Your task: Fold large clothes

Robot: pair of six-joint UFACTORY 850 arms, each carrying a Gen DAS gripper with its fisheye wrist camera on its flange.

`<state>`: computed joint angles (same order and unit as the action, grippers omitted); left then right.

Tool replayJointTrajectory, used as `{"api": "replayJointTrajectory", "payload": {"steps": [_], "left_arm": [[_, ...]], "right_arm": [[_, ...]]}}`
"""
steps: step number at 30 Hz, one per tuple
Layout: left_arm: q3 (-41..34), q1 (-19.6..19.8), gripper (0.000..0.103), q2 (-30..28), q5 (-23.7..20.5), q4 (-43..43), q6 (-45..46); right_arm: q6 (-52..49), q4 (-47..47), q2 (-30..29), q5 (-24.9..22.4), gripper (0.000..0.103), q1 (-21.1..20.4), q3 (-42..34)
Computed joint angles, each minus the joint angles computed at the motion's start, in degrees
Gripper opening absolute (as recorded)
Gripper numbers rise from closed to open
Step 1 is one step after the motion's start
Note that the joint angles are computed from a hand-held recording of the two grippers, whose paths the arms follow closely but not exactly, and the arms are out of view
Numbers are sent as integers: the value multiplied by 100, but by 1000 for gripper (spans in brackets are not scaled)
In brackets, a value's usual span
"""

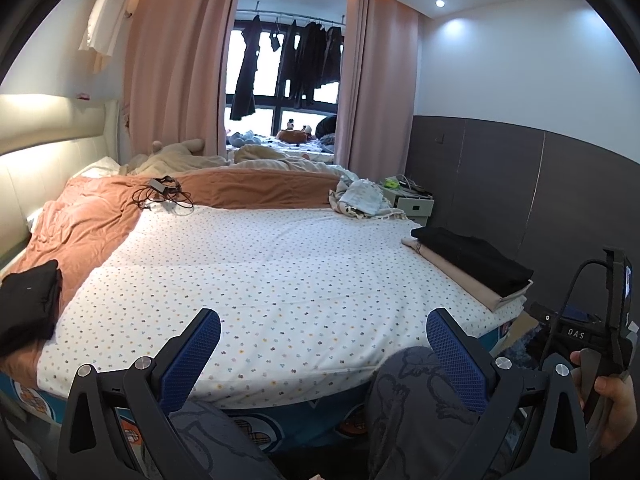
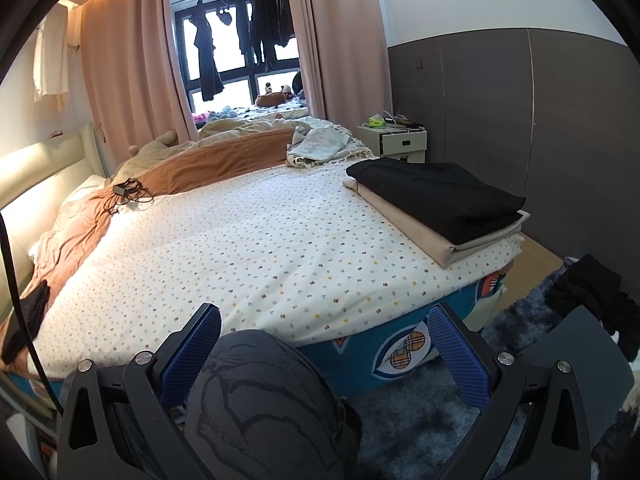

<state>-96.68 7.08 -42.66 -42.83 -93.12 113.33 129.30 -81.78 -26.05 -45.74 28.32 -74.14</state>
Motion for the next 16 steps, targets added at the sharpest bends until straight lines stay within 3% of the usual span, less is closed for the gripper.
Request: {"api": "replayJointTrajectory", "payload": {"steps": [16], "left_arm": [[578, 110, 103, 345, -194, -413, 575]], "right_arm": [[79, -18, 89, -63, 103, 131, 127]]}}
